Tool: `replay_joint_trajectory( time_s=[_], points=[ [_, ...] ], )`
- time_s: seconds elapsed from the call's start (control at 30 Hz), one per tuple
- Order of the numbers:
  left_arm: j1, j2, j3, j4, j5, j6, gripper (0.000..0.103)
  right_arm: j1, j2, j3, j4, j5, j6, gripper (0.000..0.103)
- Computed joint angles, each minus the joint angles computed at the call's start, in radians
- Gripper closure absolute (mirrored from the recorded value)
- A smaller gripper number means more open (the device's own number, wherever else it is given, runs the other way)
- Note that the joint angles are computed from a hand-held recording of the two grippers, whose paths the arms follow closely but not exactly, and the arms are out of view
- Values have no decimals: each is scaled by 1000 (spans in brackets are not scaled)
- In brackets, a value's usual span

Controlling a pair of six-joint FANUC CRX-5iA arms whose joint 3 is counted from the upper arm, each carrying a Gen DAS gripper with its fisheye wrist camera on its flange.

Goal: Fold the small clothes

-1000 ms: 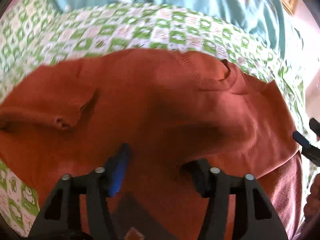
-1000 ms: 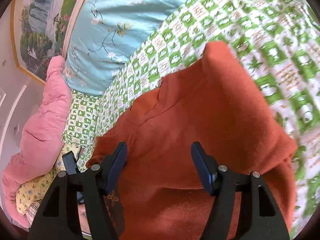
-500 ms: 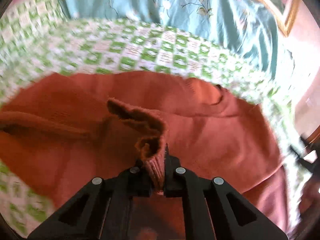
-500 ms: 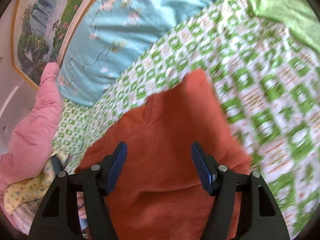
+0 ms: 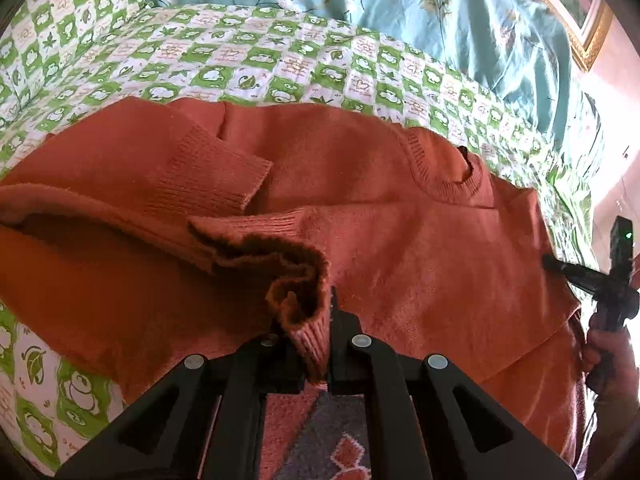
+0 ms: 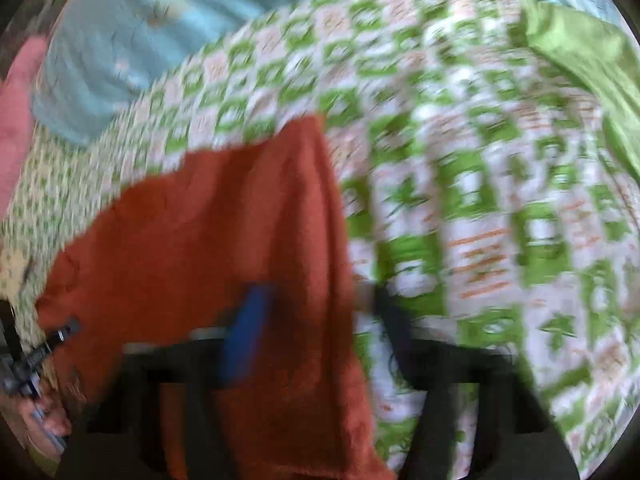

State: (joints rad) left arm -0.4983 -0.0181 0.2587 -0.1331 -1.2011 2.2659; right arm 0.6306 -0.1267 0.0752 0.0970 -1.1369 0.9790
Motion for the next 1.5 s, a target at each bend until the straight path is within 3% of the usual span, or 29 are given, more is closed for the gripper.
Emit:
replay_joint_trajectory(
  time_s=[0.1,0.2,0.33,0.4,0.47,0.67,0.83,0.97,1.07,1.2,1.3,1.33,1.4,1.5],
  points=[
    [-19,-5,21,-28,25,-11,98,11,-41,-54,83,49,-58,93],
    [-11,8,26,-29,-2,-24,96,-19,-48,-67,46,57,-61,93],
    [28,-47,-57,25,28,-30,90,-7,-60,-81,57,54,-78,90],
    [33,-70,-73,26,24,-23,86,8,-74,-85,81,46,-112,83],
    [40,-91,-89,36,18,-17,83,27,-93,-93,98,48,-141,67],
    [28,-150,-96,-8,-36,13,74,146,-202,-153,123,99,-207,57],
    [-48,-121,20,-196,-177,8,61,236,-239,-177,54,113,-222,53],
    [-130,-25,165,-399,-351,-131,59,301,-253,-199,39,127,-248,52],
    [-164,24,208,-489,-400,-275,59,308,-245,-195,-3,134,-238,50],
    [-168,59,207,-520,-390,-427,46,309,-231,-189,-43,141,-238,50],
    [-160,85,203,-535,-391,-477,50,298,-222,-185,-69,151,-236,50],
    [-142,80,194,-511,-377,-475,56,299,-222,-185,-68,150,-239,50],
    [-82,71,180,-420,-349,-469,91,295,-218,-182,-73,155,-238,50],
    [-46,51,165,-372,-309,-423,96,296,-214,-178,-66,159,-236,50]
  ],
)
